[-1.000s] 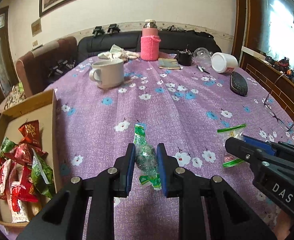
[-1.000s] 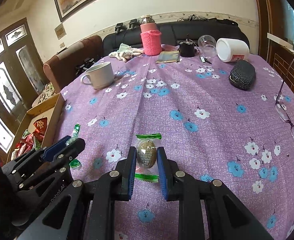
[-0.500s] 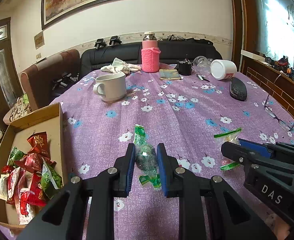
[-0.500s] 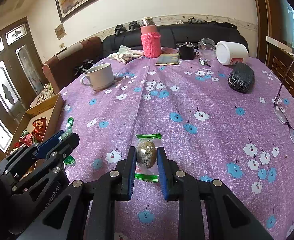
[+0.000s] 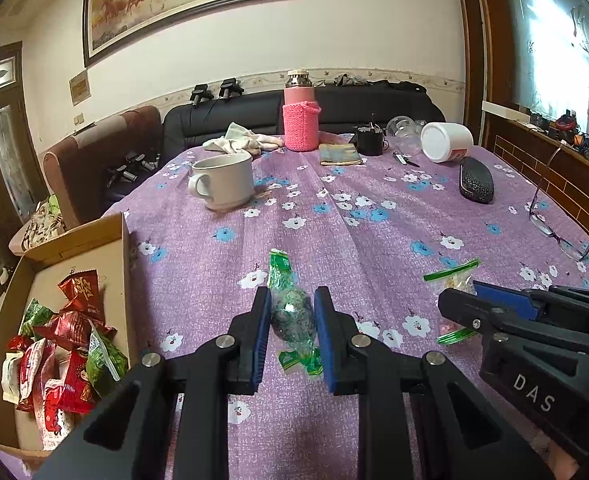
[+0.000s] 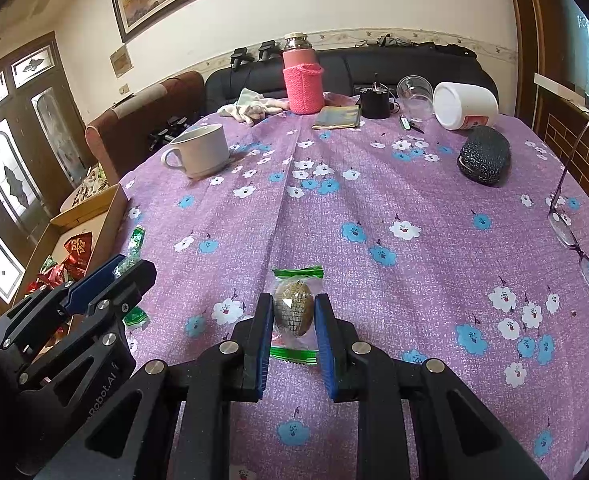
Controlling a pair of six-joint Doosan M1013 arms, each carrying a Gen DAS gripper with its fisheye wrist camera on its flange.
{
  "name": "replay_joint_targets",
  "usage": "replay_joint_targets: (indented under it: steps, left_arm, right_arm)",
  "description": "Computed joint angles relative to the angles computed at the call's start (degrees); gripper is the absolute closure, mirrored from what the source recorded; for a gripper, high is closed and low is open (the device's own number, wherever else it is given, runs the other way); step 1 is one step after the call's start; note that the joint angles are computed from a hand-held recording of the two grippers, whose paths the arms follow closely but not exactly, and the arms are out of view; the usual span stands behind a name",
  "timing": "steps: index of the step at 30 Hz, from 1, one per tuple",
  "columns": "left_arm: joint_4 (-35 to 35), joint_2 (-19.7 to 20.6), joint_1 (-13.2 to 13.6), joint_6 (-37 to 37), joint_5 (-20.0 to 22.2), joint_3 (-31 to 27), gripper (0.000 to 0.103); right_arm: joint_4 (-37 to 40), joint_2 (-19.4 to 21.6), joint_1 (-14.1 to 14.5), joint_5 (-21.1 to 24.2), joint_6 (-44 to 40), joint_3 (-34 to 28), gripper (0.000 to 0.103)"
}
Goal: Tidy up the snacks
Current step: 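Hold both clear packets above the table and turn toward the box, then carry both packets over the cardboard box and open both grippers to drop them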
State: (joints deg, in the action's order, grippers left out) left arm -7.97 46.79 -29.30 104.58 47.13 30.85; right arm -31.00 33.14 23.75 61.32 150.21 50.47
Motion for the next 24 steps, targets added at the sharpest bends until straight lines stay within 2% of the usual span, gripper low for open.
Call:
replay_joint_targets:
  steps: [9,14,17,21,24]
  left_arm:
    - [-0.73,-0.43,0.13,0.17,-0.83,0.69,0.082]
    - [-4.0,1.15,1.1,-1.06,3.09,-3.18,0.082]
    - [-5.59,1.1,2.31,-3.0,3.72,-4.16,0.082]
    - [-3.58,-0.5,3.59,-4.58,0.93,-1.8,0.082]
    - [-2.19,-0.76,5.02,-6.74,1.08,-1.81,0.082]
  right_arm:
    - [0.04,0.14,-0.01,0.11,-0.41,-0.2,0.081]
    - [0.51,0.42,-0.24,-0.19,0.33,-0.71,0.081]
    - [3.4,0.38,-0.55,-1.17,0.2,-1.11,0.081]
    - [3.9,2.0,0.27,-0.09,-2.31,-4.48,0.081]
    - [5.96,3.73,0.7,-0.03,-5.09,-7.95,0.08]
